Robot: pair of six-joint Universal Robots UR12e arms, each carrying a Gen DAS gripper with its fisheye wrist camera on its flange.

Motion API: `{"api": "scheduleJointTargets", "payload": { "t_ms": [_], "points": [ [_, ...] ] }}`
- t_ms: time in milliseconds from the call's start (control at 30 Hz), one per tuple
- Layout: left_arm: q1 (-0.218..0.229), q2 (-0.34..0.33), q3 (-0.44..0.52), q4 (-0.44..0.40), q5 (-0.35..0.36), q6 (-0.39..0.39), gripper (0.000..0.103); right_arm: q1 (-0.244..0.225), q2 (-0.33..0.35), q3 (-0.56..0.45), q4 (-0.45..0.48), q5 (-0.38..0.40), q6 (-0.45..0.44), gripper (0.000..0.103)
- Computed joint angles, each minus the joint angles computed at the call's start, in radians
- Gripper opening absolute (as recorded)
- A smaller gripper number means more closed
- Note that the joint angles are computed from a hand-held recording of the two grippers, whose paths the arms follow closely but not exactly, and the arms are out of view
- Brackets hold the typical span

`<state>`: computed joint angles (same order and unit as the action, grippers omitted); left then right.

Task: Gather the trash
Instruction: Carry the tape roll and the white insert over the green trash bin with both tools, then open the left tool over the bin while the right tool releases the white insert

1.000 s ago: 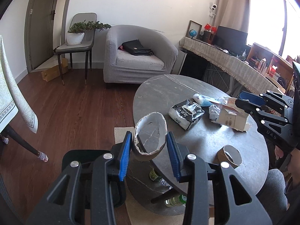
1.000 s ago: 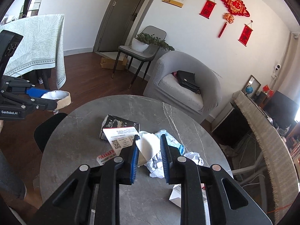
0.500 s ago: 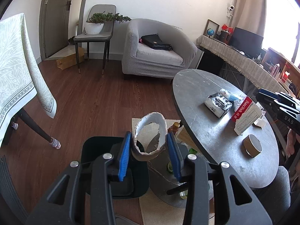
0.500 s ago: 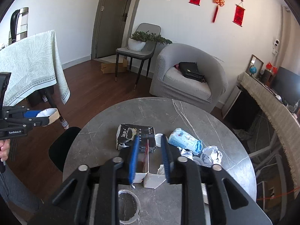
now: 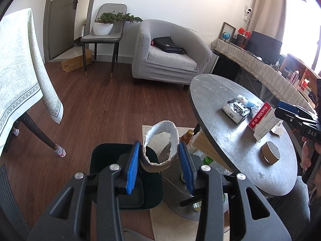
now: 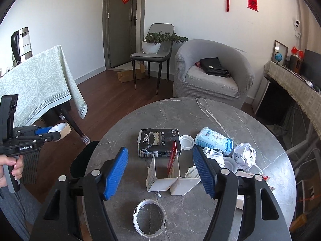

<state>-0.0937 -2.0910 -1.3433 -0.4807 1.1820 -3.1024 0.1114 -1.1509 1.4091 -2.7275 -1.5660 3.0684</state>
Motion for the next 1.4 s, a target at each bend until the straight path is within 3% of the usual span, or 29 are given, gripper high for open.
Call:
{"api": "scheduleJointTargets", "payload": {
  "t_ms": [133,333,367,400,433,633,1067,1400],
  "points": [
    [0.001,0.001,-0.002,0.002,-0.007,0.001,0.042,0.016,0.008,0.007,-0.038,-0.111,0.024,0.076],
    [0.004,0.001,-0.003,0.003,-0.007,0.003,0.042,0.0,0.021,0.001,0.01,-0.066,0.096,0.078],
    [0.005,0.001,-0.004,0.004,-0.008,-0.001,0.042,0.0,0.023,-0.001,0.019,-0.059,0.097,0.073],
    [0.006,0.001,-0.005,0.005,-0.009,-0.003,0.042,0.0,0.027,-0.005,0.033,-0.057,0.098,0.057],
    [0.008,0.001,-0.006,0.004,-0.008,-0.005,0.042,0.001,0.029,-0.01,0.048,-0.057,0.098,0.051],
    [0.012,-0.002,-0.008,-0.027,0.024,-0.002,0.042,0.014,0.025,-0.004,-0.003,-0.094,0.078,0.05],
    [0.018,-0.045,0.02,-0.155,0.126,0.02,0.041,0.082,0.077,-0.109,0.034,0.035,0.06,0.05],
    [0.008,-0.106,0.083,-0.292,0.157,0.057,0.041,0.149,0.16,-0.211,0.198,0.073,0.018,0.05]
  ]
}}
